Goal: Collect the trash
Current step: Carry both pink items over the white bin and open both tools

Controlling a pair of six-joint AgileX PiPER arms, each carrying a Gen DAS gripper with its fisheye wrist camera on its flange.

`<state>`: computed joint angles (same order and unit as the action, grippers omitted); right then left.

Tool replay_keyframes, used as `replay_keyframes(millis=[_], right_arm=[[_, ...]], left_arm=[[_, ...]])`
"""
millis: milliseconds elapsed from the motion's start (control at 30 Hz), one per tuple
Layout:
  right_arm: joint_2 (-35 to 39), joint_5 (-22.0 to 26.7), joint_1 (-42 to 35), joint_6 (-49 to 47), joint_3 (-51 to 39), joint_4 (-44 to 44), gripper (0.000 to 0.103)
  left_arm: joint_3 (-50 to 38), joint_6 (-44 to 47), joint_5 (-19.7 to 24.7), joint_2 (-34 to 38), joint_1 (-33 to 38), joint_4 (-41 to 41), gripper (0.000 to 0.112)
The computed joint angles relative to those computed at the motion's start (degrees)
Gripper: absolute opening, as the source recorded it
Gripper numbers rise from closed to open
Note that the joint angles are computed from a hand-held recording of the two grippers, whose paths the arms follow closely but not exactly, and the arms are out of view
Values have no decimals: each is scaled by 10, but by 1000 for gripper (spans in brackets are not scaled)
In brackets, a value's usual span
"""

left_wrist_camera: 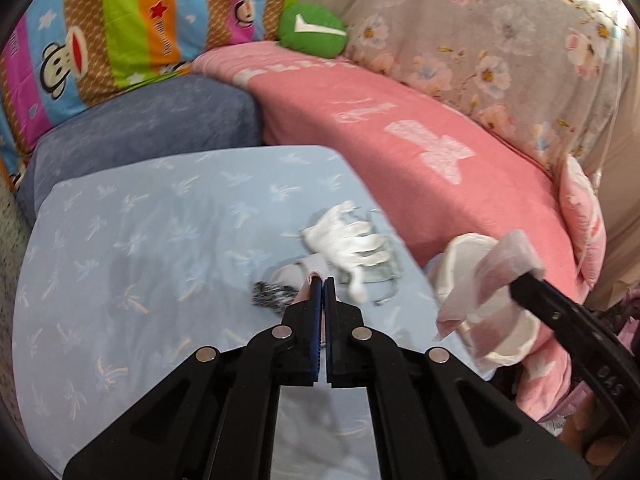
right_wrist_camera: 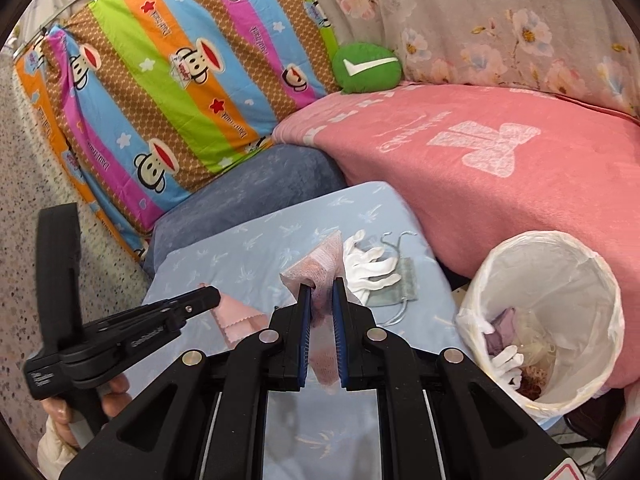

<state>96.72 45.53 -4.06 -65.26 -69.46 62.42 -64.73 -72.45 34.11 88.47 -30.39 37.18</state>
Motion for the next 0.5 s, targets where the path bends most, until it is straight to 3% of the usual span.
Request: replay_keyframes(millis=[500], right_arm=[[31,54,-143,-10,-57,15,11]], left_arm=[[-221,118,26,139,-83,-50,1]])
